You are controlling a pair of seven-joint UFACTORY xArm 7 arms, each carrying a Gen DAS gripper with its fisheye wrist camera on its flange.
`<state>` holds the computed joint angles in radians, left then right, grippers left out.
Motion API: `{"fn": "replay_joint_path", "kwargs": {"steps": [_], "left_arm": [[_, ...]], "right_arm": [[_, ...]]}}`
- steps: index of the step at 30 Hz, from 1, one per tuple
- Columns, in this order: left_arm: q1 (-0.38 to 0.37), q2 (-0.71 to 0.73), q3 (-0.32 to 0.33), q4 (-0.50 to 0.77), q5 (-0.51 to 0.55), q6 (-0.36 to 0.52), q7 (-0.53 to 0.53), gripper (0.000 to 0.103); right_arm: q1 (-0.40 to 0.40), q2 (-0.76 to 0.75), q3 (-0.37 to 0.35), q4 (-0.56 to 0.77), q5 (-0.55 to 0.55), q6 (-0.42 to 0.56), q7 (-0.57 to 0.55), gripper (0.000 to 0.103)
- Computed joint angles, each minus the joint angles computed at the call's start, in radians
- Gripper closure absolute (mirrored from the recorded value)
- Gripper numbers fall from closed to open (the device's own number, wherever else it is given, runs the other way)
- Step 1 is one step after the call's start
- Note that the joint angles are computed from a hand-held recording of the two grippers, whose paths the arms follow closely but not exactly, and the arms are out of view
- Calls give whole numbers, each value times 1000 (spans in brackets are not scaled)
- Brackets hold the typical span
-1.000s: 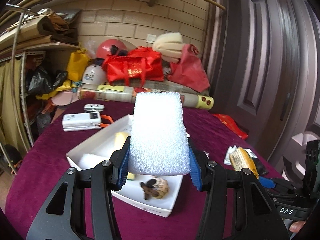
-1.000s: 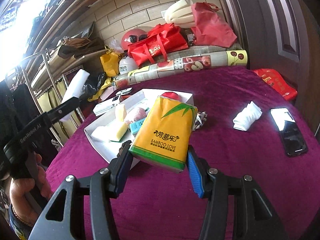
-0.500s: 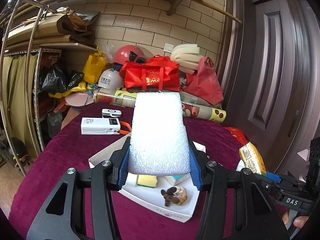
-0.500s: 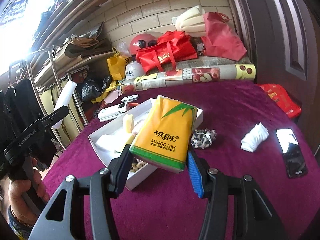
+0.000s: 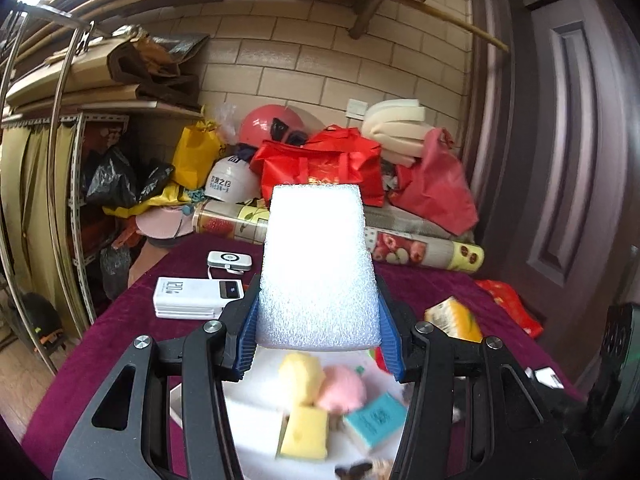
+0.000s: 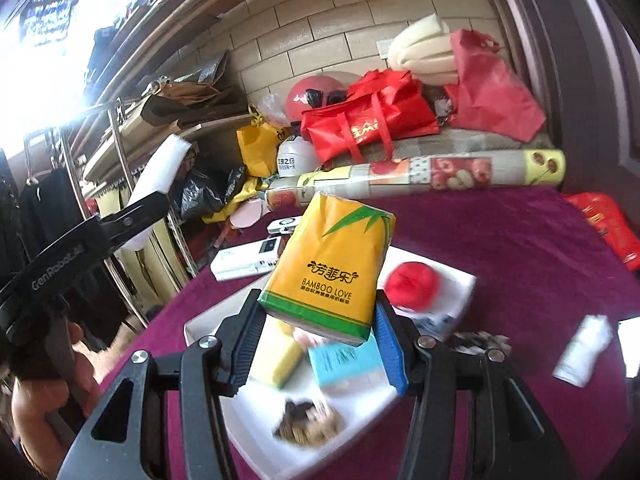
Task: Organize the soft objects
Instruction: 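Carry the foam block and tissue pack over the tray and release both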
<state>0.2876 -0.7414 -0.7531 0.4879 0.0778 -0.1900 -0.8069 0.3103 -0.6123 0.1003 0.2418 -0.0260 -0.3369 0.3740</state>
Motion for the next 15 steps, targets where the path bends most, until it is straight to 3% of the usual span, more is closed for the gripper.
{"fn": "replay_joint_path", "kwargs": {"steps": [2,4,6,9,15], "left_arm": [[78,38,-68,10,-19,-42,-30,52],[178,70,-162,26,-35,-70,-45,52],[222,111,-207,40,-29,-77,-33,52],[266,122,-254,41,-29,-72,-10,52],[286,172,-272,22,-60,-100,-12,52]], "right_arm": [[6,74,-14,24,-1,-49,8,50],[69,148,-98,55,-44,-83,33,50],[113,193,-163,79,-104,-91,59,50],[110,212,-167,86,-149,-90,75,50],[115,236,-182,86,-208,-95,115,48]]}}
